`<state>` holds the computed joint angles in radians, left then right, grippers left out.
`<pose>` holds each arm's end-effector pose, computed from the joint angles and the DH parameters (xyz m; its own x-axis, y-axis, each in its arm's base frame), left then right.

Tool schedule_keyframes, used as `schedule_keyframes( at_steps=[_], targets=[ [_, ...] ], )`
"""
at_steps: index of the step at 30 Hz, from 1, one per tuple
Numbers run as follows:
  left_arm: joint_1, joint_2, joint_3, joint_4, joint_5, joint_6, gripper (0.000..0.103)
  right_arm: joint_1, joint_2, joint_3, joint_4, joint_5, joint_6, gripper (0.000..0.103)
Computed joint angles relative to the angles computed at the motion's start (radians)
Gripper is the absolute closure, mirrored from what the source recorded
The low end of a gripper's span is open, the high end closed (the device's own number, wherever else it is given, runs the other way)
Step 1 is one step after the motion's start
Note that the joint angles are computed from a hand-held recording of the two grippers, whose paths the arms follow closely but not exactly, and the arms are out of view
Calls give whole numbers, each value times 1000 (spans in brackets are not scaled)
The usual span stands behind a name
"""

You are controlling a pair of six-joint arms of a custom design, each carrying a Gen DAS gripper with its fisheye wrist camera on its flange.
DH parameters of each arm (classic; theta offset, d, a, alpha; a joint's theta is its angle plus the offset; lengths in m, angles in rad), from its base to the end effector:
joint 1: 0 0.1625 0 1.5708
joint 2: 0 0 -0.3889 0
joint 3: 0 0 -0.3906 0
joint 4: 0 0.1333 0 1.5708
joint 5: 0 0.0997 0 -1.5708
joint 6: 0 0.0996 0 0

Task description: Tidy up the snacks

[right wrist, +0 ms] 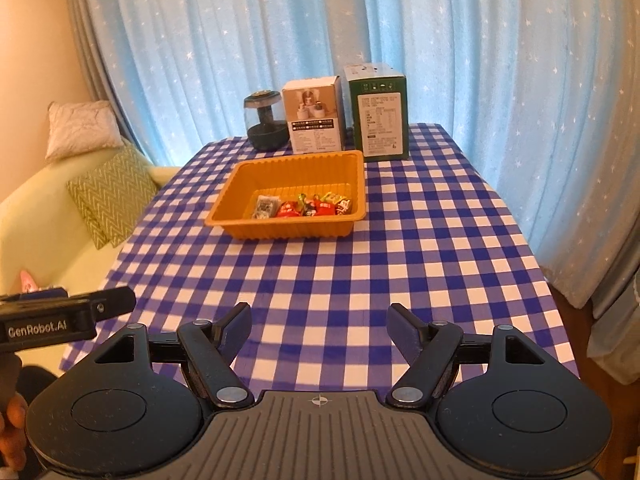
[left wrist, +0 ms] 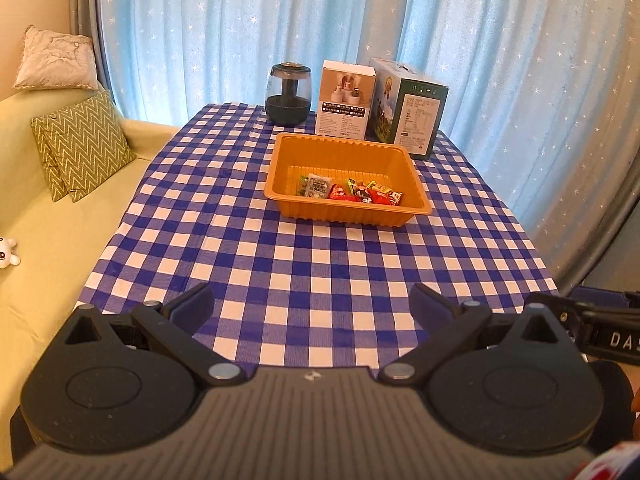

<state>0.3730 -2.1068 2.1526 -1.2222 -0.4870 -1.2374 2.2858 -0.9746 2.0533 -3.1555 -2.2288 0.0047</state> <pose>-0.1668 -0.3029 0.3976 -0.7647 -0.1348 -0.6301 0.4190 0.6388 -0.6452 0.4010 -0.3515 0.1194 -0.7945 -0.2918 0.5326 -0.5697 0.6619 -0.4872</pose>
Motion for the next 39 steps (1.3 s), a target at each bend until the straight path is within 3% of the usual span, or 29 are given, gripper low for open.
schedule_keyframes(
  at_steps=[13,23,39],
  targets=[
    [-160,-47,-19,297,-33,-234,0,48,-34,65,-5,-3,45,29],
    [-191,-53,-10,325,-50,-270,0,58,-41,78,-15,-17,35,29],
    [-179,-63,3,287,-48,-237,0,55,-38,70,-23,-21,30,29]
  ],
)
